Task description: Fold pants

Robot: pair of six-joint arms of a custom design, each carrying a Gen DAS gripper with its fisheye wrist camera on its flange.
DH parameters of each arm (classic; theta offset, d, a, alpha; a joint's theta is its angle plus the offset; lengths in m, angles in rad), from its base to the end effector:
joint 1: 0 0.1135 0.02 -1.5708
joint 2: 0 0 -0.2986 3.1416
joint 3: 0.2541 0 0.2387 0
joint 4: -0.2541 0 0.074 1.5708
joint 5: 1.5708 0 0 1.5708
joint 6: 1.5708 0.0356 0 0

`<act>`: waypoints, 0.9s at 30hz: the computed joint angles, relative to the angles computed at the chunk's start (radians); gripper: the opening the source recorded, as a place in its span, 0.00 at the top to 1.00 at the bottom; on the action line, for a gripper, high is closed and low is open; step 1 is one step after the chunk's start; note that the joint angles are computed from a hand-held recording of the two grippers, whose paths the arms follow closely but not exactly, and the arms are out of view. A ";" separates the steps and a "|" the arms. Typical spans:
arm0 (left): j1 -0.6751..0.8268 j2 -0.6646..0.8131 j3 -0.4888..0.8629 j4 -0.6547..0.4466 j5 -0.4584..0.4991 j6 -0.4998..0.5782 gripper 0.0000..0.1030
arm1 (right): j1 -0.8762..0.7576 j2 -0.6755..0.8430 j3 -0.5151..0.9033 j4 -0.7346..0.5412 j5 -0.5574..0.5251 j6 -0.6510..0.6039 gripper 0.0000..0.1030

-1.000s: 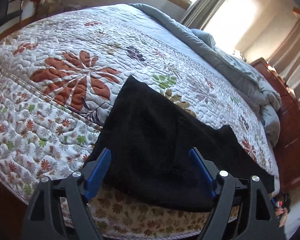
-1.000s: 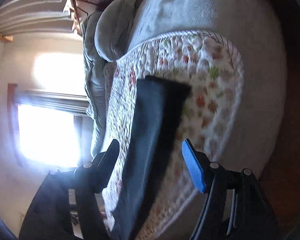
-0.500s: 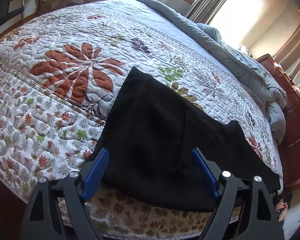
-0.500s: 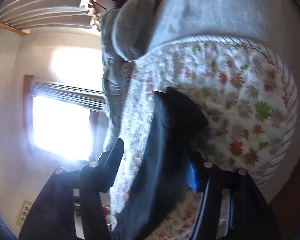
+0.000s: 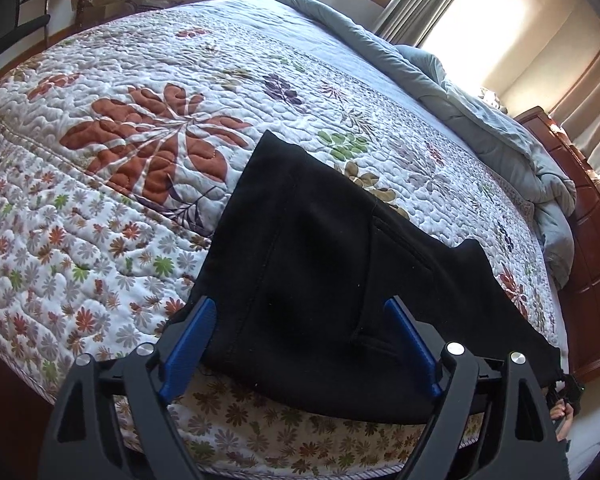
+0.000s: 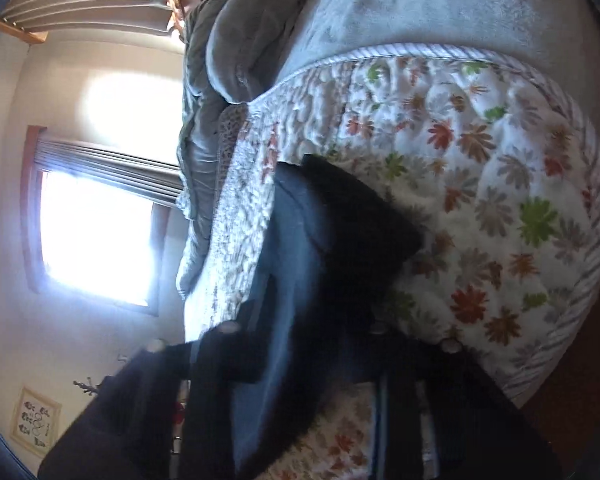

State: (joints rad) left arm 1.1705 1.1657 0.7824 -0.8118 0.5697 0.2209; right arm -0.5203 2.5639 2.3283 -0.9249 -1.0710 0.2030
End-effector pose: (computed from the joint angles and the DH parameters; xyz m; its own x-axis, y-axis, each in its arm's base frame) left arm 0.0867 0.1557 0.2605 -0.5067 -0.7241 -0.4679 -0.6020 0.6857 -0.4092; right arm 0.4885 -0.2439 0.1975 -0.7925 0.5655 -0.2284 0.0963 0.4859 0.8687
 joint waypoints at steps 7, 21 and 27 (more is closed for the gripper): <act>-0.009 -0.007 -0.001 -0.002 -0.012 0.001 0.16 | 0.012 -0.076 -0.046 -0.017 0.070 -0.061 0.91; 0.014 -0.003 0.000 -0.016 0.016 0.017 0.14 | 0.064 -0.248 -0.132 0.004 0.196 -0.105 0.91; 0.030 -0.003 0.003 -0.029 0.037 0.031 0.12 | 0.103 -0.375 -0.213 0.033 0.274 -0.145 0.91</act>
State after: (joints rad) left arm 1.2006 1.1624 0.7853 -0.8405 0.6068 0.2518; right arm -0.4175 2.1890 2.1150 -0.8918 -0.7969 0.0584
